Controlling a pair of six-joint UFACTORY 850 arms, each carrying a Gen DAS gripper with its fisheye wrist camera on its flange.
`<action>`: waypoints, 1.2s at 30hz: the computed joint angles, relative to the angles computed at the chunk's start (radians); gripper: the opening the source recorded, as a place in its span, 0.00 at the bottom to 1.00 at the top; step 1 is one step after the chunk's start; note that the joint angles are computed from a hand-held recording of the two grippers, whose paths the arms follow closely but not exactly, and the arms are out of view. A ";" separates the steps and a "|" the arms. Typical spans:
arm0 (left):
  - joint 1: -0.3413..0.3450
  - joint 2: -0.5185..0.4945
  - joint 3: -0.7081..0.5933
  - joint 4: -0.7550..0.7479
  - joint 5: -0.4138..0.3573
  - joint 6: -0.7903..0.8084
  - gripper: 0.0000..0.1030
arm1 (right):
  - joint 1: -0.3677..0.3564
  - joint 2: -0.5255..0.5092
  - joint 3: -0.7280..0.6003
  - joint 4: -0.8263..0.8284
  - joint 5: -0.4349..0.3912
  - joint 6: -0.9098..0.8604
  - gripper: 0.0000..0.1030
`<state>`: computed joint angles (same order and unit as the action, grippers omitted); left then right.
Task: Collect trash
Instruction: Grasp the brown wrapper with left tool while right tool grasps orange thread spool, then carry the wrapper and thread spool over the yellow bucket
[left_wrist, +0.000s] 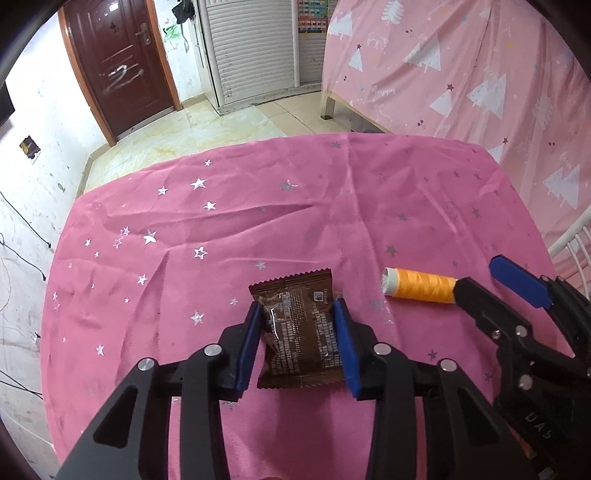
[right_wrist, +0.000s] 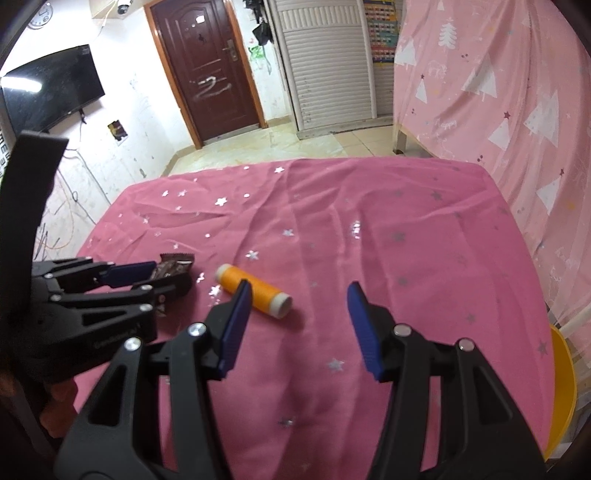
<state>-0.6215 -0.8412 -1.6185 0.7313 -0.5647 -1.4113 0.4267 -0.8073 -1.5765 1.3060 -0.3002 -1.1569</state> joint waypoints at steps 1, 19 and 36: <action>0.002 0.010 0.015 0.012 0.003 -0.021 0.32 | 0.004 -0.002 -0.006 -0.012 -0.003 0.006 0.49; 0.033 0.097 0.143 0.093 0.076 -0.128 0.32 | 0.071 -0.078 -0.145 -0.573 -0.004 0.476 0.57; 0.037 0.103 0.149 0.092 0.085 -0.130 0.32 | 0.083 -0.035 -0.089 -0.613 0.055 0.497 0.15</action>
